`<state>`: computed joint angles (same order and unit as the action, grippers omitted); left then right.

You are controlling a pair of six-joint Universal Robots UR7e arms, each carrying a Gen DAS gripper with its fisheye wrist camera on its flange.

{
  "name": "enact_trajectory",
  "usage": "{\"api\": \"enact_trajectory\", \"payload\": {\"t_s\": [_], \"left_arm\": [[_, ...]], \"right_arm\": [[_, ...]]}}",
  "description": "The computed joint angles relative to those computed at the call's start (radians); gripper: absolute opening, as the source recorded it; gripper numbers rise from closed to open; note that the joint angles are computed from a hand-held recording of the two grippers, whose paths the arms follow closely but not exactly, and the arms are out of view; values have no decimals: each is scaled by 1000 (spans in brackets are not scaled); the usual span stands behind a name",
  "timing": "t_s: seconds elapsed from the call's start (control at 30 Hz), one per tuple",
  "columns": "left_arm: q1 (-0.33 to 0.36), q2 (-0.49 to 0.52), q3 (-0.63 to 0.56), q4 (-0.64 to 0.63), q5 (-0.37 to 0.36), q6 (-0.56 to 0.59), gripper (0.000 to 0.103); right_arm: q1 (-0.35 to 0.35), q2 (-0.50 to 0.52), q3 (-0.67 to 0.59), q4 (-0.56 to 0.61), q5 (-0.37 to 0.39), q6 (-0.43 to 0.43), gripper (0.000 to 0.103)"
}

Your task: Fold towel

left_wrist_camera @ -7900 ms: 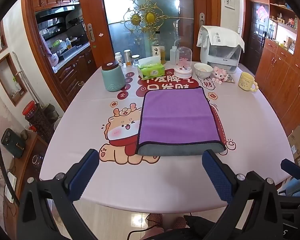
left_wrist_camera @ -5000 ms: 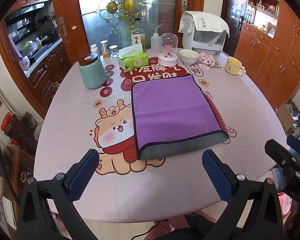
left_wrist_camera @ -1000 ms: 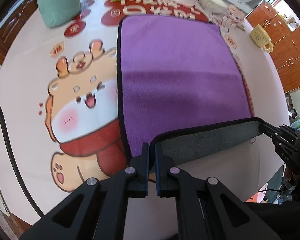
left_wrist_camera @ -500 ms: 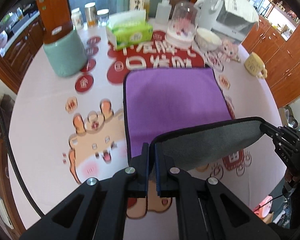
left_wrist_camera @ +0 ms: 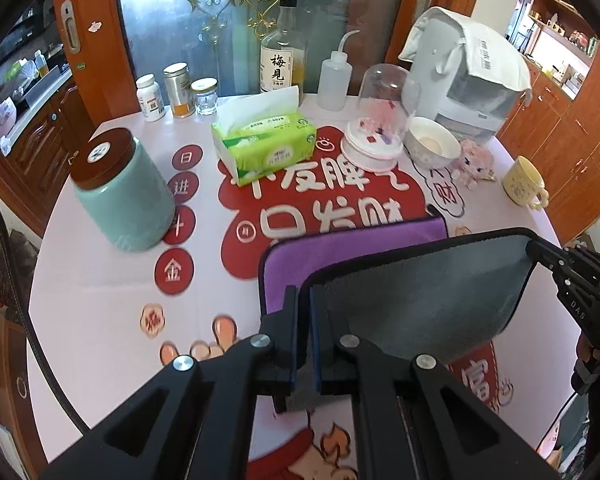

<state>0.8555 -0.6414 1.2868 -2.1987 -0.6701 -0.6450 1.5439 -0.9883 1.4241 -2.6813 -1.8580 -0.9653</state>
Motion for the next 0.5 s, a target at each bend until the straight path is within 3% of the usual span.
{"api": "enact_trajectory", "payload": {"t_s": [0.5], "left_arm": [[147, 152, -218, 81, -62, 43, 4]], "right_arm": [[-18, 262, -288, 89, -55, 3, 5]]}}
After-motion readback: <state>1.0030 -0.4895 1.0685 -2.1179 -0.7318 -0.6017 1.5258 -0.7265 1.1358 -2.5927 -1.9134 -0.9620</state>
